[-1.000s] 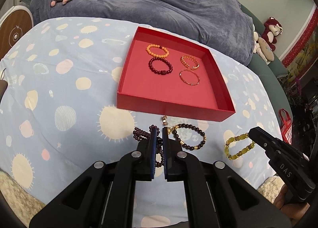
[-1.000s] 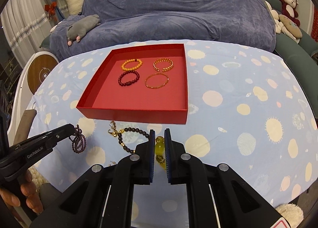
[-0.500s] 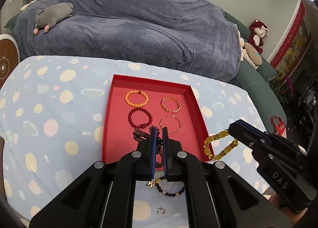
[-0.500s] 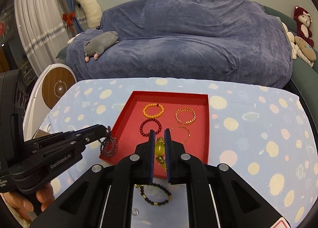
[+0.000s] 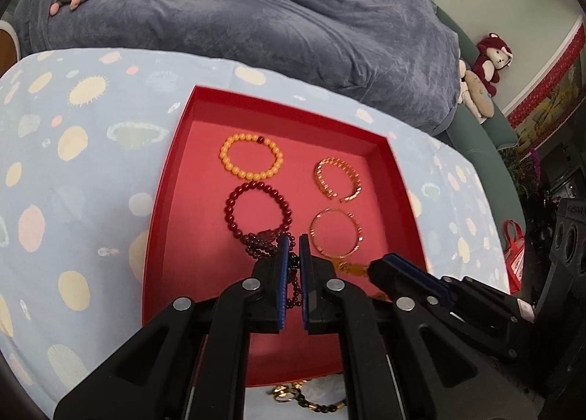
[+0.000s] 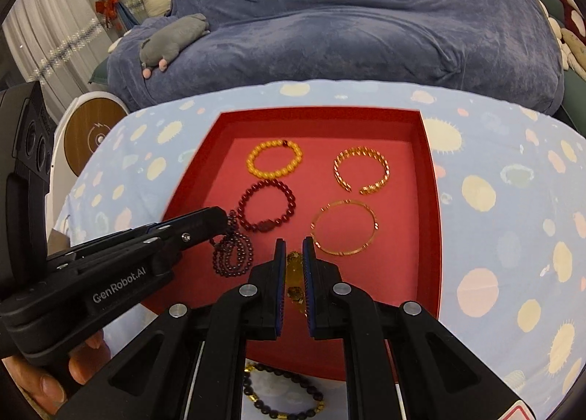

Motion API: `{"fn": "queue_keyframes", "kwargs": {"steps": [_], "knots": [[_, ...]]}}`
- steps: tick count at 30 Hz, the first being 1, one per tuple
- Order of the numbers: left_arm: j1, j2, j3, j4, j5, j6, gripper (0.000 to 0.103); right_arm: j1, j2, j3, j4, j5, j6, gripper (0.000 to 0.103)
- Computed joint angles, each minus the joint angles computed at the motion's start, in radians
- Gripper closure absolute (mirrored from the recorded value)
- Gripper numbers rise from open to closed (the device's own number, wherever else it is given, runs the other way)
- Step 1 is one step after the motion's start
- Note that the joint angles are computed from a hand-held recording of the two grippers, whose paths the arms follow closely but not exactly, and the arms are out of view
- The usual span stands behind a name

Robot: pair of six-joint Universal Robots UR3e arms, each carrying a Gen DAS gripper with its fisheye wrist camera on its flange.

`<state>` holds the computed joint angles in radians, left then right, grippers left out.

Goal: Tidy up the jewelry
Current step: 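Carry garnet bracelet with left tool while right tool carries yellow bracelet into box, then lower both bracelets into the red box and open both tools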

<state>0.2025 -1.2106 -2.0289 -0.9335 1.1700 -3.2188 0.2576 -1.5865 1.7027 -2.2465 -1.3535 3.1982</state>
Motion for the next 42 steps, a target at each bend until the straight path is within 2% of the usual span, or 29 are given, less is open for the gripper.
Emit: {"fn": "queue_keyframes", "kwargs": {"steps": [7, 14, 17, 19, 25, 32, 42], "knots": [[-0.039, -0.038, -0.104, 0.106, 0.101, 0.046, 0.097, -0.026, 0.018, 0.082, -0.049, -0.050, -0.042, 0.094], [-0.097, -0.070, -0.103, 0.150, 0.202, 0.051, 0.094, -0.002, 0.041, 0.097, -0.080, -0.104, -0.061, 0.094], [-0.131, -0.095, -0.080, 0.147, 0.263, 0.034, 0.082, 0.005, 0.037, 0.098, -0.094, -0.117, -0.050, 0.090], [-0.137, -0.095, -0.076, 0.150, 0.276, 0.025, 0.079, 0.005, 0.026, 0.100, -0.103, -0.121, -0.040, 0.088], [-0.090, -0.003, -0.087, 0.128, 0.239, -0.001, 0.069, -0.006, -0.040, 0.099, -0.095, -0.114, -0.026, 0.080], [0.014, 0.199, -0.106, -0.021, 0.171, 0.024, 0.069, -0.024, -0.166, 0.133, -0.045, -0.101, -0.020, 0.080], [0.137, 0.509, -0.136, -0.341, 0.109, 0.114, 0.069, -0.015, -0.368, 0.234, 0.062, -0.102, -0.003, 0.080]]}}
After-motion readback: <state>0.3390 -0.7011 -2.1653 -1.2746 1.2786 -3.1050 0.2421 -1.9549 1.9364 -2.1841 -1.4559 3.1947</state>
